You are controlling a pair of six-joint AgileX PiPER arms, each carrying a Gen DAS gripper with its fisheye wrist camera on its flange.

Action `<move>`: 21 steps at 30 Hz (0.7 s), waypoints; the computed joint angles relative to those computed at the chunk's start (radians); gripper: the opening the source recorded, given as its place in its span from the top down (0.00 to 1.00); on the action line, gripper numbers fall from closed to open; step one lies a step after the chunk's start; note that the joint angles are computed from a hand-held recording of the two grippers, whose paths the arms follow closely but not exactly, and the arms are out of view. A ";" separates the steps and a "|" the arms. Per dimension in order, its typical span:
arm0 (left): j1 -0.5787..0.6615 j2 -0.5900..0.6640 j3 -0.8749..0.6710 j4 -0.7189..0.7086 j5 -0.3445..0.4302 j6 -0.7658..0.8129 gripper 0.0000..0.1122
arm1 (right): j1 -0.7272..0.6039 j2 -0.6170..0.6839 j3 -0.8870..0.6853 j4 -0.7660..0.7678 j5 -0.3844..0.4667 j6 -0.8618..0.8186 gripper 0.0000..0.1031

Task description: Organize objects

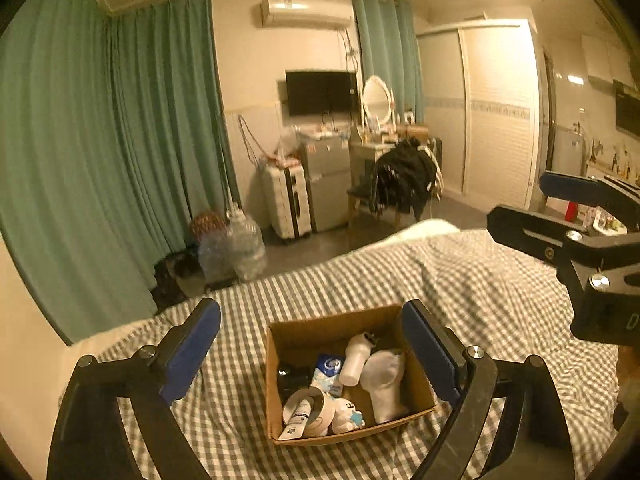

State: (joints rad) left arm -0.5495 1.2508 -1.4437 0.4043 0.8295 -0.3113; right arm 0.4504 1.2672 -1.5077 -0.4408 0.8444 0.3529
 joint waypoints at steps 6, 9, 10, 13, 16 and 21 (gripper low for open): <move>-0.111 -0.098 -0.019 0.144 0.081 -0.112 0.11 | 0.158 -0.131 0.020 -0.200 0.101 0.142 0.09; -0.199 -0.150 -0.002 0.270 0.126 -0.208 0.10 | 0.257 -0.187 0.051 -0.317 0.156 0.224 0.07; -0.225 -0.168 0.011 0.306 0.135 -0.235 0.09 | 0.286 -0.202 0.063 -0.352 0.170 0.249 0.06; -0.310 -0.231 0.069 0.427 0.163 -0.346 0.08 | 0.402 -0.264 0.138 -0.499 0.227 0.369 0.03; -0.381 -0.279 0.137 0.522 0.188 -0.451 0.08 | 0.509 -0.321 0.229 -0.621 0.282 0.486 0.02; -0.429 -0.335 0.274 0.619 0.201 -0.604 0.08 | 0.539 -0.395 0.387 -0.680 0.264 0.625 0.02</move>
